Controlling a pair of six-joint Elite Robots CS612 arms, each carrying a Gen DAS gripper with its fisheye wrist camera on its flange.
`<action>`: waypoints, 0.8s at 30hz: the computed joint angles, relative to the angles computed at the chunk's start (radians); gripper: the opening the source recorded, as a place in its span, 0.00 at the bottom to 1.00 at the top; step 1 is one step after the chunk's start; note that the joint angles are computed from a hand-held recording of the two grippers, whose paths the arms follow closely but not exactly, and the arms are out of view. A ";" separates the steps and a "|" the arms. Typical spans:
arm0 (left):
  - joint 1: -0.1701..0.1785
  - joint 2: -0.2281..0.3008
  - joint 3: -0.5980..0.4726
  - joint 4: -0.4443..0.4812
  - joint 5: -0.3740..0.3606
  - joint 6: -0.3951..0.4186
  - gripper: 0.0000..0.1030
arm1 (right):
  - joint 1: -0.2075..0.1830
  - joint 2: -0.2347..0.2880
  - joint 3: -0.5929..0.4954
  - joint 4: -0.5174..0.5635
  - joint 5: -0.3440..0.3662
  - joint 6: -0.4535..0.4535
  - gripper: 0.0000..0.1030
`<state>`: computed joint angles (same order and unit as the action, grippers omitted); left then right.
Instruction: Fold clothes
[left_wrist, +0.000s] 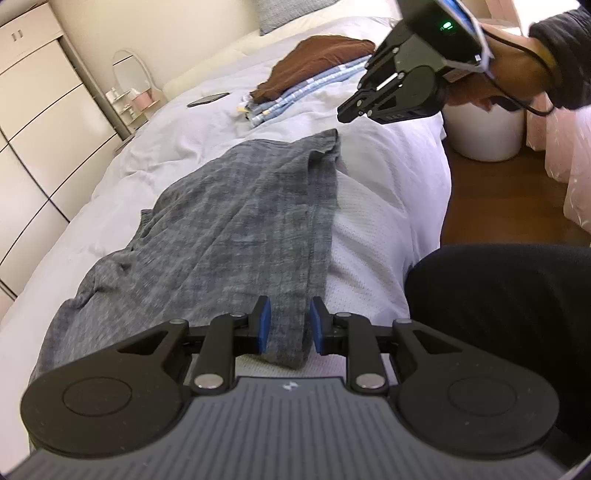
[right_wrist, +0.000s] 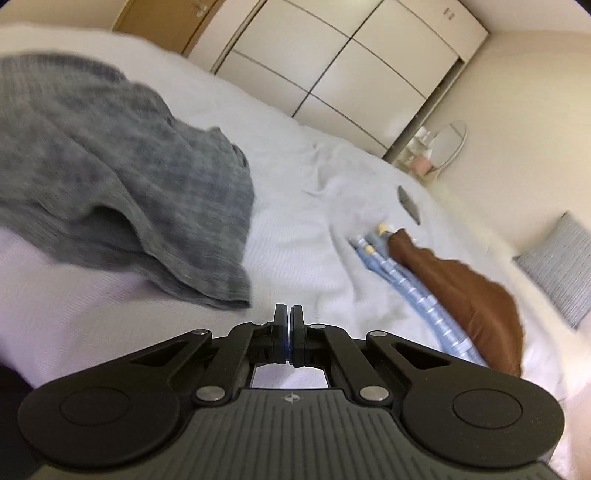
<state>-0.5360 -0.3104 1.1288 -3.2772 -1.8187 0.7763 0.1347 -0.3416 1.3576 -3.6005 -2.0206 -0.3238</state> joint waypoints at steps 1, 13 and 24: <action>0.002 -0.002 0.003 -0.005 0.000 -0.011 0.20 | 0.001 -0.005 0.008 -0.012 0.020 0.016 0.00; 0.017 -0.019 0.022 -0.030 0.006 -0.113 0.24 | 0.004 -0.016 -0.036 0.091 0.296 0.199 0.20; -0.004 -0.006 0.017 -0.058 0.013 -0.051 0.31 | 0.009 -0.057 0.066 0.068 0.209 0.204 0.28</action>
